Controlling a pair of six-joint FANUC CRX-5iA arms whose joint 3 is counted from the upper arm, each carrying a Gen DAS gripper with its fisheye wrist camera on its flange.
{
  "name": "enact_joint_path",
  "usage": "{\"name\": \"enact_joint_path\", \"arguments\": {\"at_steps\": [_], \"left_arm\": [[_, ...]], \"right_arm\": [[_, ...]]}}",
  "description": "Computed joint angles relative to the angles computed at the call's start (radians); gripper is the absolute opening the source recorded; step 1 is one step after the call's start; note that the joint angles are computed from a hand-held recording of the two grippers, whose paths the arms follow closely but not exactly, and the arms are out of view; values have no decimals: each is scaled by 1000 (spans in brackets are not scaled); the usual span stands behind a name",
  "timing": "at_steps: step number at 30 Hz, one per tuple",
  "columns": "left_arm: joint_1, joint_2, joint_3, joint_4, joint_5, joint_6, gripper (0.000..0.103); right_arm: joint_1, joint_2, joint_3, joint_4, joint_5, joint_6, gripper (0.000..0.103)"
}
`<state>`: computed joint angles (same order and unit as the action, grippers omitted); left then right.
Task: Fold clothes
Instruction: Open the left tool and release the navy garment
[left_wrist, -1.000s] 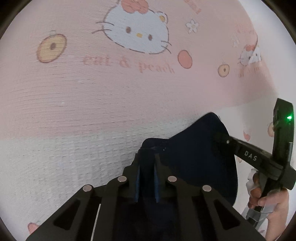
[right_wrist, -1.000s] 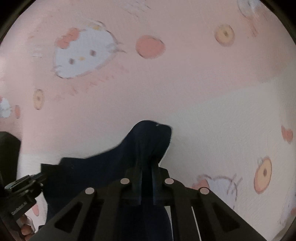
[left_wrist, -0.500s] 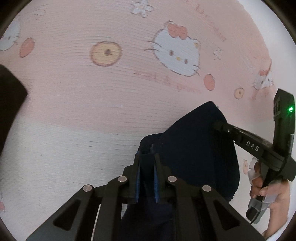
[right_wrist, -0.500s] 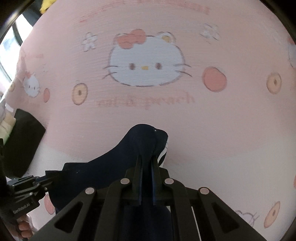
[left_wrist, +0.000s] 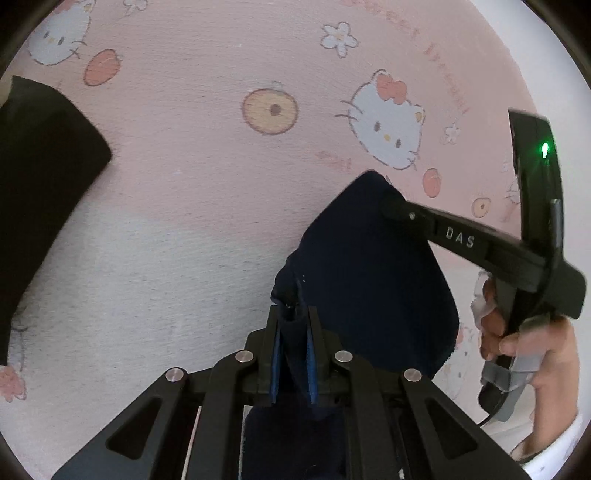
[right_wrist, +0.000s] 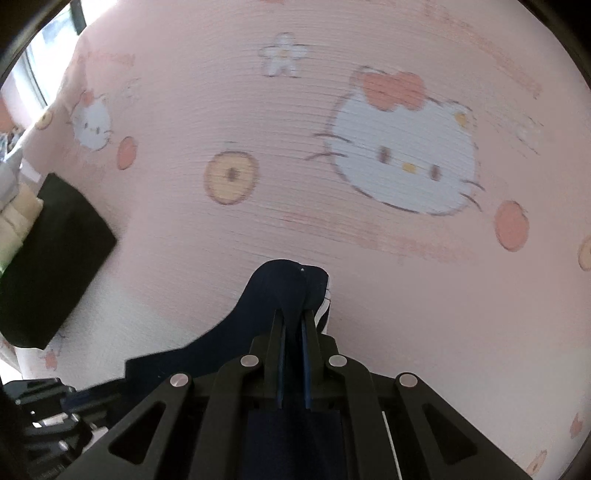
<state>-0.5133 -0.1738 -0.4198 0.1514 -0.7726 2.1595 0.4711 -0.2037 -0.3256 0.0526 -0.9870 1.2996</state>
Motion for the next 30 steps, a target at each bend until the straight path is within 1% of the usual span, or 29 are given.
{"name": "enact_joint_path", "arguments": {"at_steps": [1,3,5,6,7,8,9,10,11,12,13,15,17,21,26,28,30], "left_arm": [[2,-5,-1,-11,-7,10,10],[19,-21,-29,30,10,-29,10],[42,-44,-73,97,48,-70,10],[58,-50,-98,150,67,-94,11],[78,-58,-137,240,90,-148,16],[90,-68,-174,324,114,-200,21],[96,-76,-201,389,131,-241,40],[95,-89,-214,403,149,-243,62],[90,-99,-208,364,160,-202,68],[84,-109,-198,315,169,-153,72],[76,-111,-179,263,169,-115,72],[64,-92,-134,203,131,-104,72],[53,-73,-96,157,98,-106,72],[-3,-33,12,-18,37,-52,72],[-32,29,77,-50,-1,-129,72],[-34,55,97,-36,-14,-184,72],[-33,83,116,-18,-22,-251,72]], "right_arm": [[11,7,7,0,-3,2,5],[38,12,4,24,1,-11,5],[63,2,-12,61,8,-25,6],[73,-6,-22,83,9,-35,9],[78,-14,-30,107,4,-55,25],[78,-25,-38,125,1,-79,46],[69,-43,-47,128,7,-92,51],[56,-62,-51,115,13,-92,52],[38,-79,-51,96,12,-90,52],[20,-96,-50,76,11,-87,52],[3,-110,-49,63,6,-90,53],[-23,-139,-59,73,-13,-120,55],[-45,-166,-75,79,-29,-137,59],[-120,-211,-95,35,-66,-151,60],[-215,-271,-137,-47,-70,-166,60],[-240,-284,-148,-72,-81,-180,60],[-290,-293,-148,-144,-96,-161,60]]}}
